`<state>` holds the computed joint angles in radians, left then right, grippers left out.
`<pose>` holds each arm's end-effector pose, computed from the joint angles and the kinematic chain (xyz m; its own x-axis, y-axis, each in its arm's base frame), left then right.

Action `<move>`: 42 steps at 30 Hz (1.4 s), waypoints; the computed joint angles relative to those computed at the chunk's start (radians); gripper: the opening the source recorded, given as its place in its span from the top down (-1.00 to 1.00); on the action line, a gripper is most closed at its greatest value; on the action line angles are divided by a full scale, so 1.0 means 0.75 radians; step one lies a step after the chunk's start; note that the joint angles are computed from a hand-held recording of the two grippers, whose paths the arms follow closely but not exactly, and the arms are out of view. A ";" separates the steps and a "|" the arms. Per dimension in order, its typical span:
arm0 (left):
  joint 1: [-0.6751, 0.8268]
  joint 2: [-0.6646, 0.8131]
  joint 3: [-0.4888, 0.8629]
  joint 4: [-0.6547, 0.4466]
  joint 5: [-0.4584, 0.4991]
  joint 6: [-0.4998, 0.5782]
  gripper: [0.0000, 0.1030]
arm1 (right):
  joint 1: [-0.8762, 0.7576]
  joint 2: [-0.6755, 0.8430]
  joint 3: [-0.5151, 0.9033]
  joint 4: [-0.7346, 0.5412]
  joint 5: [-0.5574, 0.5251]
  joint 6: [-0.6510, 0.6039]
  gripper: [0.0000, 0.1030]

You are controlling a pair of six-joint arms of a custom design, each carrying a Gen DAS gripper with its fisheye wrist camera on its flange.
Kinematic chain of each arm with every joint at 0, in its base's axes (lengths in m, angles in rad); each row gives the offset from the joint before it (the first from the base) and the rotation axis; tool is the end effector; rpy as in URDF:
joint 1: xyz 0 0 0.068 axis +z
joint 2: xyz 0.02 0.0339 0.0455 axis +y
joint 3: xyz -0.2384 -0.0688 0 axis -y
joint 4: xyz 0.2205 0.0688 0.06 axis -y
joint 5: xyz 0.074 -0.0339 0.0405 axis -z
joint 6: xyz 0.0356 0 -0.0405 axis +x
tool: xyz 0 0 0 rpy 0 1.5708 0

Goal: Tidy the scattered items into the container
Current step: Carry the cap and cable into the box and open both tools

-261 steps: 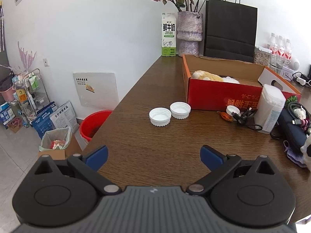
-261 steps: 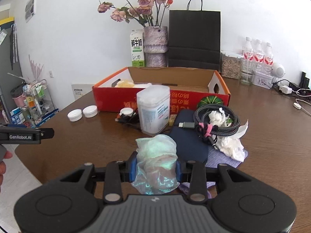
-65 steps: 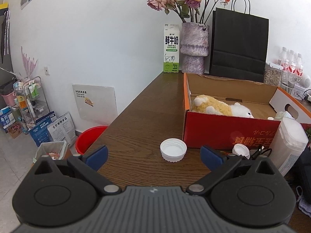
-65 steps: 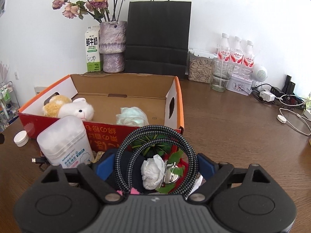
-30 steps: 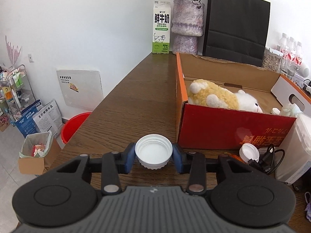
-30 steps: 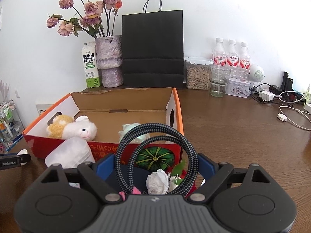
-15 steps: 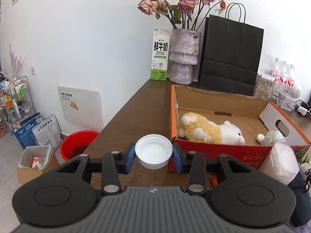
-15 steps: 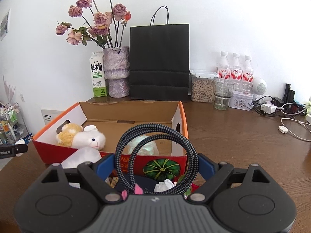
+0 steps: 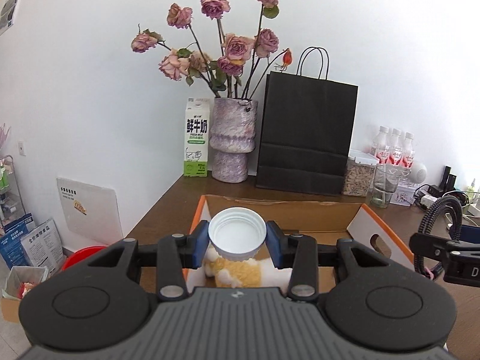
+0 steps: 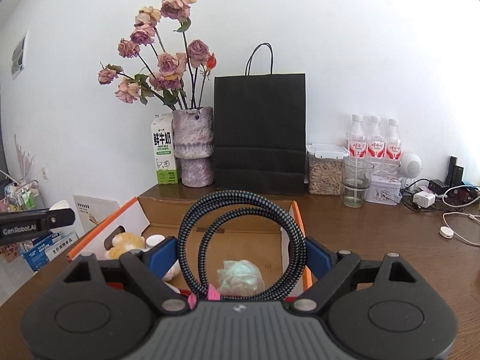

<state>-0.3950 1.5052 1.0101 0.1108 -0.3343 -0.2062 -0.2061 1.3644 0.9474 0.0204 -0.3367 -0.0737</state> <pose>0.3060 -0.1149 0.2591 -0.3557 -0.0613 -0.9326 0.0101 0.9975 -0.0694 0.2924 -0.0491 0.2708 -0.3693 0.0062 -0.9293 -0.1327 0.9894 0.0594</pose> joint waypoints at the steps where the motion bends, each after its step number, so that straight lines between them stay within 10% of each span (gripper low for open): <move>1: -0.012 0.019 0.024 0.002 -0.001 -0.001 0.21 | 0.006 0.011 0.018 0.004 0.002 0.008 -0.72; 19: -0.017 0.599 0.516 0.071 -0.087 -0.099 0.20 | 0.148 0.509 0.375 0.225 0.103 0.194 -0.72; 32: -0.015 0.672 0.509 0.062 -0.113 -0.044 0.20 | 0.173 0.592 0.362 0.194 0.161 0.154 -0.73; 36: -0.034 0.678 0.486 0.123 -0.231 -0.039 -1.00 | 0.191 0.582 0.321 0.246 0.291 0.199 -0.98; 42: -0.036 0.628 0.382 0.252 -0.233 -0.010 -1.00 | 0.152 0.564 0.299 0.249 0.221 0.242 -1.00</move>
